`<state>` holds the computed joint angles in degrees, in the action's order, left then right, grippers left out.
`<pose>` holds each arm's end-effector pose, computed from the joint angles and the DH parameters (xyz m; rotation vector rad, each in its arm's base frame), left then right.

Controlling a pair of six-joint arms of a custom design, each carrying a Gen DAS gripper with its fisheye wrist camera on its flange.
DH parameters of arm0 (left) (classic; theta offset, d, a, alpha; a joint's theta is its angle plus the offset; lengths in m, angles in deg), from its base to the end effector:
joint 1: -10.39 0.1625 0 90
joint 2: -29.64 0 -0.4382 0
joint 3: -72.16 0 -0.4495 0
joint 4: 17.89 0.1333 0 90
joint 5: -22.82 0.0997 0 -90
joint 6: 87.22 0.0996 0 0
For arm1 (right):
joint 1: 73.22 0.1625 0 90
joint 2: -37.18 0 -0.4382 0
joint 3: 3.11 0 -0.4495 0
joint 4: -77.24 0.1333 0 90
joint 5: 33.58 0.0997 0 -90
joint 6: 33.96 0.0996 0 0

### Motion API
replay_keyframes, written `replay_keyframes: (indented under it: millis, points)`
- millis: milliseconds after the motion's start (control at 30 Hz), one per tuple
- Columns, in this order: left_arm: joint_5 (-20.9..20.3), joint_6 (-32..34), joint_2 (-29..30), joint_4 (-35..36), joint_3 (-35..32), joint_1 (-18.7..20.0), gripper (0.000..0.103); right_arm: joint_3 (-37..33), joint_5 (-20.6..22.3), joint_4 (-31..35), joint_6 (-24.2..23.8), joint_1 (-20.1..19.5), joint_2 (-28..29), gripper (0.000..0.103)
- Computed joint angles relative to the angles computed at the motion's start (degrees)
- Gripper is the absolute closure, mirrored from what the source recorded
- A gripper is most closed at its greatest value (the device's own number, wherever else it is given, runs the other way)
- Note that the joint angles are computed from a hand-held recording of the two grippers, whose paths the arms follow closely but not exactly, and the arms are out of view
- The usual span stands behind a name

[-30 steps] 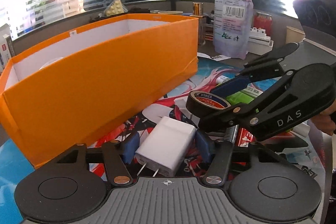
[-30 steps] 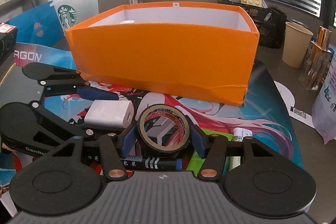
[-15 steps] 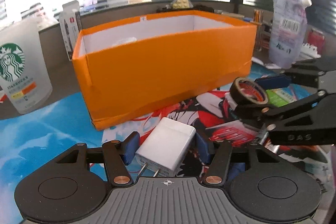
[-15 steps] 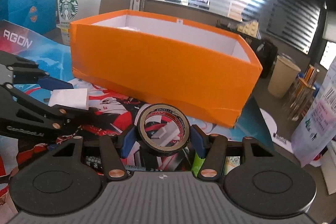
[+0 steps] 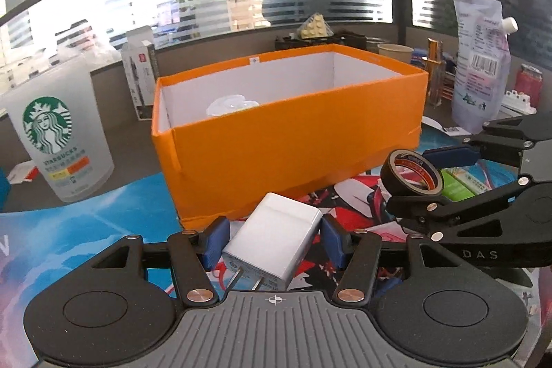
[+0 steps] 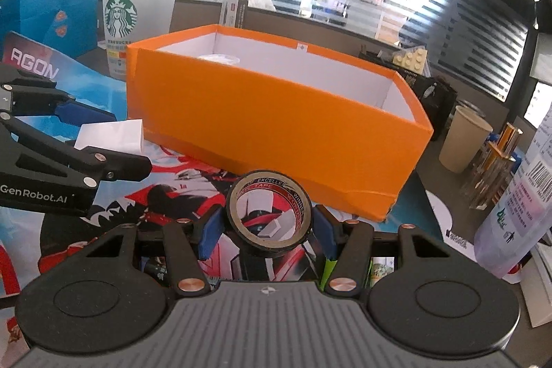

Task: Organize rigid objects
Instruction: 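Carry the white charger with the left tool while the right tool carries the tape roll over the box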

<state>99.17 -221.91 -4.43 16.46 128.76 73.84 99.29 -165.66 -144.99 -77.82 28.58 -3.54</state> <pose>-0.1939 -0.7388 0.1002 1.5185 2.2604 -0.7453 0.1977 -0.6210 0.1221 0.4300 -1.9223 1.0903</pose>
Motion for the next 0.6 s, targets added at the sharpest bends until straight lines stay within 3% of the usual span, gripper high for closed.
replay_keyframes:
  millis: [600]
  points:
    - [2.65, -0.75, -7.05, -4.99, 6.69, -1.21, 0.047, -0.34, 0.17, -6.66, -4.91, 3.64, 0.04, 0.05]
